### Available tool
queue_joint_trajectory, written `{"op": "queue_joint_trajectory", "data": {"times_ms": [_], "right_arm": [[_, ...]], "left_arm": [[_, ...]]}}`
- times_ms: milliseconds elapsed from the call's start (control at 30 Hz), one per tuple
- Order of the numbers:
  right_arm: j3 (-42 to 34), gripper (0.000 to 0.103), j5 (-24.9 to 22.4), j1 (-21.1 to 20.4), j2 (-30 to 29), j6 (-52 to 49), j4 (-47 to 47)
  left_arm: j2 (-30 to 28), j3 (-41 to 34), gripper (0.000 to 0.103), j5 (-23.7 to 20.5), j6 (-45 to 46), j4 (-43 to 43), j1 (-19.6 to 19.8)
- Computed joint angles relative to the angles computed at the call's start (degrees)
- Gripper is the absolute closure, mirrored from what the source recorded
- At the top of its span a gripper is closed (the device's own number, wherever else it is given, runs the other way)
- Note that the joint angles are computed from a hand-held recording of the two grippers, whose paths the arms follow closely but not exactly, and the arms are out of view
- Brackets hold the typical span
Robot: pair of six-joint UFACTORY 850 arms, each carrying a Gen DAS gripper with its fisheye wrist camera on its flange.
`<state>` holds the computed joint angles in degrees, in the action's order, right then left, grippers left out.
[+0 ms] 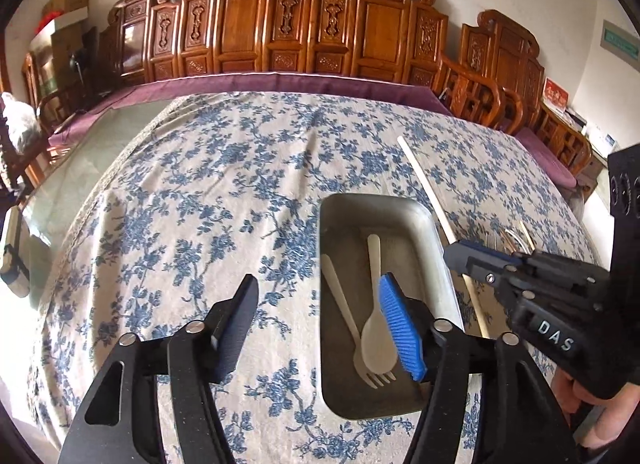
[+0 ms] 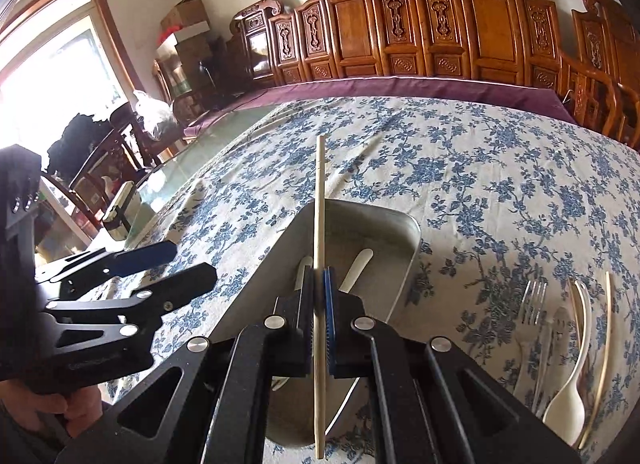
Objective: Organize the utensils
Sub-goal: 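Lower the spoon into the metal tray and open the left gripper while the right carries the chopstick, then lower the chopstick into the metal tray and open the right gripper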
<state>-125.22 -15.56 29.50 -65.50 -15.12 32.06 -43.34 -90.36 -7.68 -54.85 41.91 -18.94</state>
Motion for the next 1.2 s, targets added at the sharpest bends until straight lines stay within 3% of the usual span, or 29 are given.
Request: {"op": "queue_joint_trajectory", "data": {"times_ms": [367,467,667,900,1033,1200], "right_arm": [[-11.2,0.097,-5.5,0.6,-7.9,10.6,-8.1],[-13.6,0.097,-7.5,0.7,-9.8,13.0,-10.8],[-15.5,0.097,-9.4,1.0,-11.3,14.2,-12.4],[-10.0,0.094,-7.0,0.5,-7.8,8.0,-7.4],[-0.5,0.094,-2.1,-0.2,-1.6,1.5,-2.5],[13.4,0.094,4.7,-1.0,7.4,-0.9,-5.3]], "left_arm": [[0.5,0.6,0.019,0.1,-8.0,5.7,1.2],[0.7,0.9,0.018,0.1,-12.1,9.5,1.4],[0.5,0.7,0.018,-0.1,-10.7,7.9,1.4],[0.4,0.5,0.017,-0.5,-10.6,7.7,1.1],[0.1,0.1,0.017,-1.1,-10.6,8.3,0.5],[-0.2,-0.2,0.017,-0.8,-8.0,6.7,-0.4]]}}
